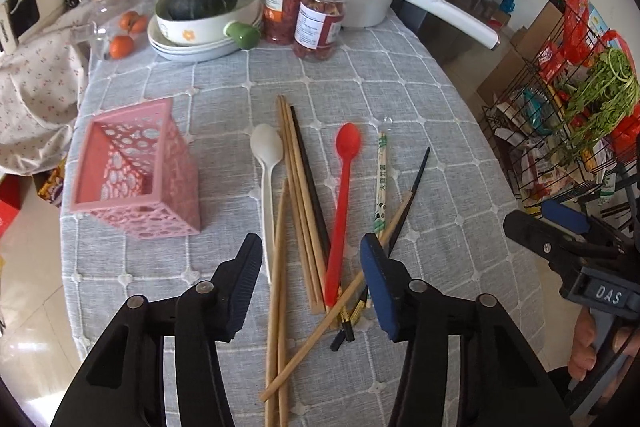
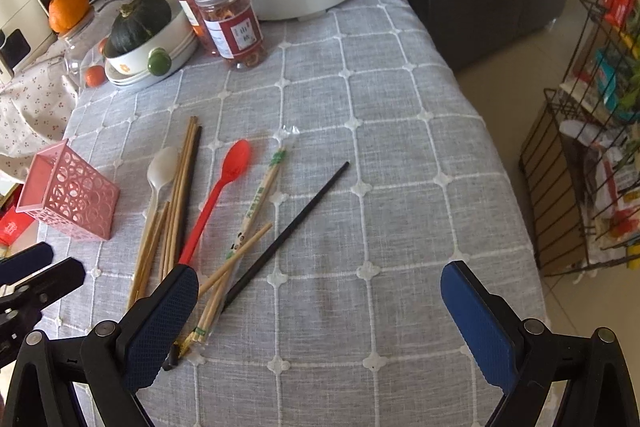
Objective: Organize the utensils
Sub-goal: 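Lower the left gripper onto the red spoon and close on it, then lift the red spoon with the left gripper while the right gripper grasps the paper-wrapped chopstick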
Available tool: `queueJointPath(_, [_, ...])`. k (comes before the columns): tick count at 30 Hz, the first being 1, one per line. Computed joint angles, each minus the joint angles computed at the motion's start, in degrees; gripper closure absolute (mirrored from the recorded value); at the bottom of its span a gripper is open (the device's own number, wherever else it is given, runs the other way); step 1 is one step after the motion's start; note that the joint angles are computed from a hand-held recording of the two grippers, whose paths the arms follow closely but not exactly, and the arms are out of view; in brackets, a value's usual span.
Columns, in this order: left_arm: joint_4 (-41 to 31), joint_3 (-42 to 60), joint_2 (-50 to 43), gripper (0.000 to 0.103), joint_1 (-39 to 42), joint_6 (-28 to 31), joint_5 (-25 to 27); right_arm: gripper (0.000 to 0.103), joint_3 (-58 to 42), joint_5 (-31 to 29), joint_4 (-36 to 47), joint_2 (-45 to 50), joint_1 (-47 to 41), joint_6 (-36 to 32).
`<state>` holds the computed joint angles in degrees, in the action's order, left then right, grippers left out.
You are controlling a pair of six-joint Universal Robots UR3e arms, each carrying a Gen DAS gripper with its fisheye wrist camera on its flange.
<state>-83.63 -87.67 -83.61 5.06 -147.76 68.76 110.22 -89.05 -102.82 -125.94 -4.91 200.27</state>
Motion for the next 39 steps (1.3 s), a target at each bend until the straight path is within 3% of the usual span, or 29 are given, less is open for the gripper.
queueJointPath(5, [2.6,8.9,-12.8,0.056,-8.8,-5.3,3.9,0.014,2.4,7.7,2.9,-2.1,-7.7,-4.7])
queueJointPath(12, [6.7,21.4,-28.2,0.056,-17.4,-9.8,11.9,0.015,3.8,7.4,4.9,-3.4,-12.8,-8.7])
queueJointPath(19, [4.8,32.0,-38.0,0.057,-20.6,-11.1,13.8,0.015,4.2,10.1,8.1,-5.9,-18.8,-13.3])
queueJointPath(22, [5.2,35.1,-41.3,0.065,-21.9,-10.6,13.9,0.015,4.1,10.5,8.0,-5.7,-19.2,-13.6])
queueJointPath(24, [4.5,36.7,-43.1,0.078,-22.5,-11.3,14.7,0.015,4.0,10.7,7.9,-5.4,-19.3,-13.6])
queueJointPath(29, [7.8,32.8,-41.3,0.096,-21.5,-12.8,13.7,0.015,4.2,11.9,7.9,-5.1,-19.6,-13.4])
queueJointPath(39, [16.0,15.7,-25.6,0.098,-14.4,-10.6,5.1,0.019,5.8,14.3,5.0,-2.2,-18.7,-12.2])
